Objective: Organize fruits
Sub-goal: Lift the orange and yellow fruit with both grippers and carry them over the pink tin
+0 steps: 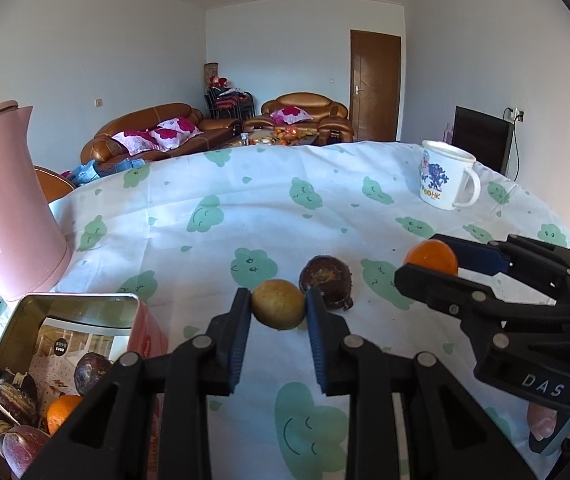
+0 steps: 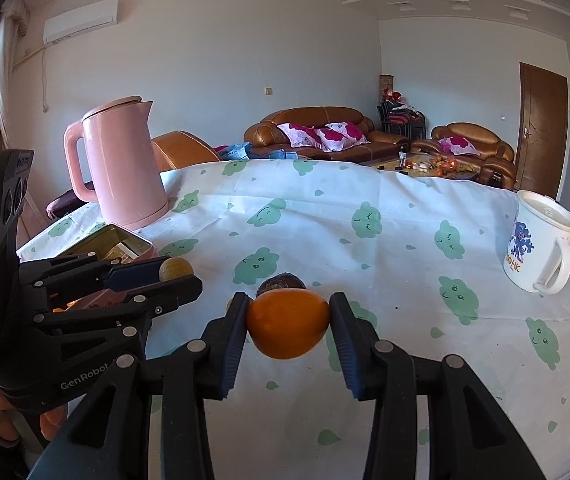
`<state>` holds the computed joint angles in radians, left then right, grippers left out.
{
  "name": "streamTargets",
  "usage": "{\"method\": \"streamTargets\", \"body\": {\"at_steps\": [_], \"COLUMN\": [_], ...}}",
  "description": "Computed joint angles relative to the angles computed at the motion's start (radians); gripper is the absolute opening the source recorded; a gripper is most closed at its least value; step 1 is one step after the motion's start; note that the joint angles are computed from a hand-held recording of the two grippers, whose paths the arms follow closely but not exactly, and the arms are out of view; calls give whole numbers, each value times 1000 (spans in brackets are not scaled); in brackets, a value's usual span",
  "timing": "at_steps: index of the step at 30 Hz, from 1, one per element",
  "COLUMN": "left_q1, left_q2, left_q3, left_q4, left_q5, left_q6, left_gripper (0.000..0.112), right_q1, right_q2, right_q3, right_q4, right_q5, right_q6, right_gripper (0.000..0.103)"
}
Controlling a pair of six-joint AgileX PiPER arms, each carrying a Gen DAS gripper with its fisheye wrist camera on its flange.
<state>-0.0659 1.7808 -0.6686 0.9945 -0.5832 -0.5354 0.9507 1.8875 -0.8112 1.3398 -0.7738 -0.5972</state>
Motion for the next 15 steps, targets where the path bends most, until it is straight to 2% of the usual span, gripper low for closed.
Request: {"method": "streamTargets", "body": {"at_steps": [15], "left_q1": [35], "left_q2": [-28], "left_q3": [64], "left_q4": [-85], "left_q5": [-86], "left_q6": [92], "left_gripper": [29], "right_q1": [46], "right_q2": [4], "right_q3": [8], "right_q4": [7], "right_q5": [-81], "right_q6": [-6], "right_gripper": [43]}}
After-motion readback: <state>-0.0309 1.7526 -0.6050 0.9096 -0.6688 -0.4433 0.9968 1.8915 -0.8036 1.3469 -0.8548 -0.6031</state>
